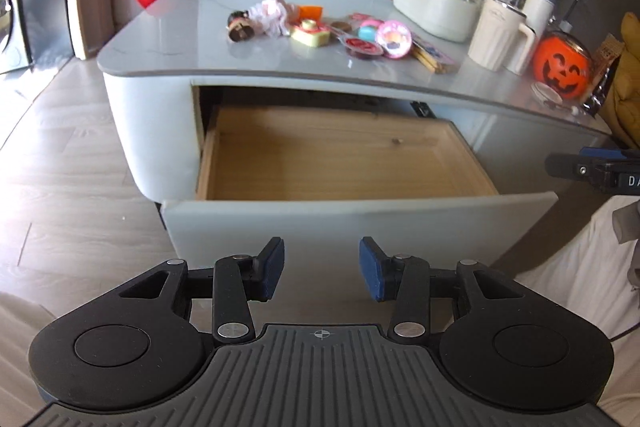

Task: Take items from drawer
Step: 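Move both grippers back from the counter toward the empty drawer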

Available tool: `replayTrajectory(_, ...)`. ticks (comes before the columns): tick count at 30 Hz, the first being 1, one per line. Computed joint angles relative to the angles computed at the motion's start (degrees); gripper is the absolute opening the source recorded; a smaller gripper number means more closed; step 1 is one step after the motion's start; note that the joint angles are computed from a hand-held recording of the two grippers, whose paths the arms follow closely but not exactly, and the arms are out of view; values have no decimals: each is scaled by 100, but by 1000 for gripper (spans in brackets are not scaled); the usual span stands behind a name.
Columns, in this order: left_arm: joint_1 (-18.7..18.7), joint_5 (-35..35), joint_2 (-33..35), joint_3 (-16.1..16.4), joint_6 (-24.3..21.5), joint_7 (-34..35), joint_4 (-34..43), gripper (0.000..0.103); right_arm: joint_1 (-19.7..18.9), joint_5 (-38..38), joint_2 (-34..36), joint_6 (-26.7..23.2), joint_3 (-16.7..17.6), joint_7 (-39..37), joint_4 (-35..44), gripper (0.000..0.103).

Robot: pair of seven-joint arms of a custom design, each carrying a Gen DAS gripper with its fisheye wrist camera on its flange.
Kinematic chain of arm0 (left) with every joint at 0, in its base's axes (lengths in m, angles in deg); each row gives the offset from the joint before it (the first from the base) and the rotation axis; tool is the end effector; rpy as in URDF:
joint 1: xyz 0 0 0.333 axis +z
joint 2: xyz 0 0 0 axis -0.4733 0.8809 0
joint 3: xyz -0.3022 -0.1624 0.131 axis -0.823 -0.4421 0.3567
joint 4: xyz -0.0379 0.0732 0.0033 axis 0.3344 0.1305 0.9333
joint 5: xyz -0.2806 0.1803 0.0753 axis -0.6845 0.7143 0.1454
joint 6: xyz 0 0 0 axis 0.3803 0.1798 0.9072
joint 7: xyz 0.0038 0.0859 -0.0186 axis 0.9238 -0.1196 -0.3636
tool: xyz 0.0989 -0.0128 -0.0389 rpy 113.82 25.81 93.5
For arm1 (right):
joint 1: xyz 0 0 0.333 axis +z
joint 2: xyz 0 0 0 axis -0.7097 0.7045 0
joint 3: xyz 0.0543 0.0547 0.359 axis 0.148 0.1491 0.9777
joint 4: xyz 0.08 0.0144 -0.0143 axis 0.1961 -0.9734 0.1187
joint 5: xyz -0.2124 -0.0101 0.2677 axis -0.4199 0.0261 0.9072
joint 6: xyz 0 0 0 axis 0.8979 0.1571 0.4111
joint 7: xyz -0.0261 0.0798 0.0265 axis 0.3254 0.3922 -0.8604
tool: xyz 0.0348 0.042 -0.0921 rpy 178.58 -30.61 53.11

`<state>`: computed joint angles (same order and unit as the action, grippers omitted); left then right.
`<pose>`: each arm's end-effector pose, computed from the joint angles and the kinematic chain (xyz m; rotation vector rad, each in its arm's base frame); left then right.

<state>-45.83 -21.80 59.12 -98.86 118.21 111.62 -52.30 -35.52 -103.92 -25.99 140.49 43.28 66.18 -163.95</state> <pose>0.4315 -0.2338 0.6225 -1.4970 2.2462 -1.0182 0.4319 0.1735 0.6300 -1.7705 1.5629 -0.6802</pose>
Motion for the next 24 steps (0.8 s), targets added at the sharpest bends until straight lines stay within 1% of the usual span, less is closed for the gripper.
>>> replayTrajectory(1, -84, -89, 1, -29, 31, 70, -65, 45, 108, 158, -96, -34, -25, -3, -161, 103)
replayTrajectory(2, -168, -170, 37, -47, 81, 179, -83, 45, 359, 490, -139, -86, -159, -218, -288, 103)
replayTrajectory(3, -209, -116, 108, -104, 98, 224, -62, 46, 493, 705, -141, -144, -196, -314, -369, 103)
replayTrajectory(5, -162, 419, 321, -297, -38, 29, 84, 46, 546, 791, -51, -247, -81, -298, -444, 103)
replayTrajectory(6, -133, 690, 416, -367, -120, -132, 154, 46, 633, 870, 56, -338, -76, -391, -436, 103)
replayTrajectory(7, -116, 954, 503, -432, -176, -340, 186, 46, 634, 821, 182, -490, -2, -358, -393, 103)
replayTrajectory(9, -106, 1310, 608, -480, -95, -654, 171, 46, 535, 368, 445, -814, 195, -36, -256, 103)
replayTrajectory(10, -80, 1557, 642, -499, 18, -925, 126, 46, 482, 14, 555, -987, 279, 246, -167, 103)
replayTrajectory(11, -75, 1652, 668, -493, 162, -1082, 76, 46, 454, -312, 636, -1130, 312, 566, -85, 103)
replayTrajectory(12, -66, 1750, 691, -486, 302, -1248, 25, 46, 462, -468, 682, -1132, 276, 811, -46, 103)
replayTrajectory(14, -15, 2105, 762, -484, 557, -1775, -24, 46, 462, -777, 744, -1010, 189, 1352, -20, 103)
replayTrajectory(16, 10, 2367, 824, -463, 815, -2112, -50, 46, 430, -1350, 806, -862, 161, 1926, 9, 103)
replayTrajectory(19, 46, 2855, 890, -439, 1048, -2640, -51, 46, 433, -2170, 895, -790, 115, 2643, 97, 103)
replayTrajectory(20, 72, 3143, 923, -423, 1242, -2889, -63, 46, 433, -2385, 913, -750, 83, 2888, 118, 103)
replayTrajectory(21, 60, 3115, 943, -413, 1235, -2868, -31, 45, 416, -2650, 928, -702, 52, 3192, 141, 103)
replayTrajectory(22, 55, 3158, 992, -403, 1244, -2925, 21, 46, 421, -2699, 947, -622, -5, 3342, 157, 103)
replayTrajectory(24, 50, 3195, 1063, -367, 1391, -2979, 35, 46, 443, -2773, 986, -493, -87, 3455, 166, 103)
